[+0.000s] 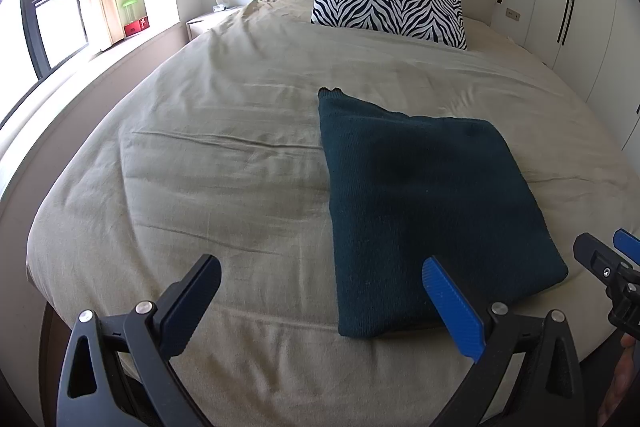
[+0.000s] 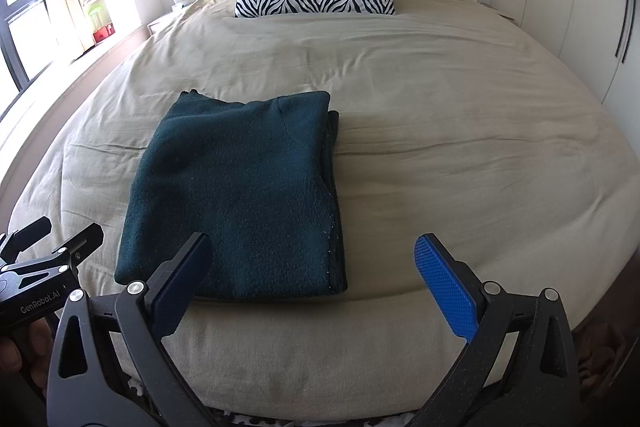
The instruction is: Fold small clothes
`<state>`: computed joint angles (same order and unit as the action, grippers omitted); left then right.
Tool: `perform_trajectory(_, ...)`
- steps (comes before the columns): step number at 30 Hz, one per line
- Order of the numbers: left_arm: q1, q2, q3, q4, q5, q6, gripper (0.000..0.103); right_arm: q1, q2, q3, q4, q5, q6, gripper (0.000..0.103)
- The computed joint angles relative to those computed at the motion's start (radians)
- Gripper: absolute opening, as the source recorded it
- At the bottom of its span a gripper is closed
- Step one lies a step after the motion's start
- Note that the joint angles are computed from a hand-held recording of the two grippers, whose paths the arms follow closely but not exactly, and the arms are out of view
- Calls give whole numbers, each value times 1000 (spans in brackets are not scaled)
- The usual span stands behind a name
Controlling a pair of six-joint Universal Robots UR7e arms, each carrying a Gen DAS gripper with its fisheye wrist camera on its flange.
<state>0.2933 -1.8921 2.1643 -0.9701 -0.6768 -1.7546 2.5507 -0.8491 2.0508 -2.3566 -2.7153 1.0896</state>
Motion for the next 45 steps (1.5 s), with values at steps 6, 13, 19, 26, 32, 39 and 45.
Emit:
perform_trajectory(6,0,-1,1,0,-1,1,103,0,-1,-1,3,2,2,103)
perform_trajectory(13,0,1,0,0,-2,-2,103,-1,1,8,-7,4,1,103)
perform_trajectory(19,0,0,2,-1,-3,0,103,-2,2,13,-11,10,5,103)
perform_trajectory(26,-1,1,2,-1,-4,-1,103,-4,0,15,-15,11,1,103)
perform_trajectory(32,-2,-3,7,-5,-5,1,103,-4,1,16,-18,12,1,103)
perform_trajectory(39,-2,-9,14,-12,-8,7,103,-4,2,16,-18,14,2,103)
perform_trajectory(45,0,-13,18,-16,-9,13,103,-5,-1,19,-22,14,-2,103)
